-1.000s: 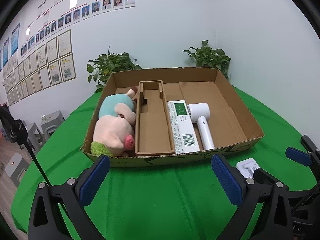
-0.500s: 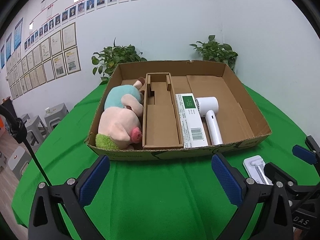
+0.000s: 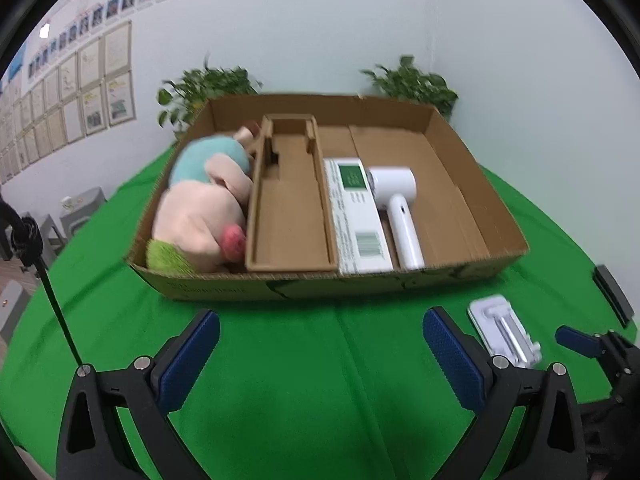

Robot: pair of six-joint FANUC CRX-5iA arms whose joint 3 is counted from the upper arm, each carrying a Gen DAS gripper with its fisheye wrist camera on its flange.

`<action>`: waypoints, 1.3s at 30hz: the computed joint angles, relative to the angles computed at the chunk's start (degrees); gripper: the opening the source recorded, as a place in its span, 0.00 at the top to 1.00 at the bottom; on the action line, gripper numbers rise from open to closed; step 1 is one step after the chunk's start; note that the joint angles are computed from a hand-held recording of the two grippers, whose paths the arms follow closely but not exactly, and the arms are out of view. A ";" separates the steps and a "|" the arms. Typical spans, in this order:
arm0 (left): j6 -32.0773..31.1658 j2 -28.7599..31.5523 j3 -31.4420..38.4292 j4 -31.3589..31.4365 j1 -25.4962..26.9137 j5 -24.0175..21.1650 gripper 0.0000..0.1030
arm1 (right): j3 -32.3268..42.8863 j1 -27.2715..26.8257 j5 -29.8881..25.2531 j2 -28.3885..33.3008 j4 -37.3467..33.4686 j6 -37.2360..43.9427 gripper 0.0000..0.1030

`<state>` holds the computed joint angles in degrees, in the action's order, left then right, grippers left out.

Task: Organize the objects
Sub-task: 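Open the right gripper, withdraw, and move toward the white phone stand, then close the right gripper on the white phone stand and lift it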

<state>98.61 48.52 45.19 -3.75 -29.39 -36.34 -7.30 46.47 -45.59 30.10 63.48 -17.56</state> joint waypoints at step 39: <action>-25.11 10.57 1.72 41.54 3.12 -12.06 0.03 | 0.93 -0.38 10.59 0.00 -15.43 6.52 0.36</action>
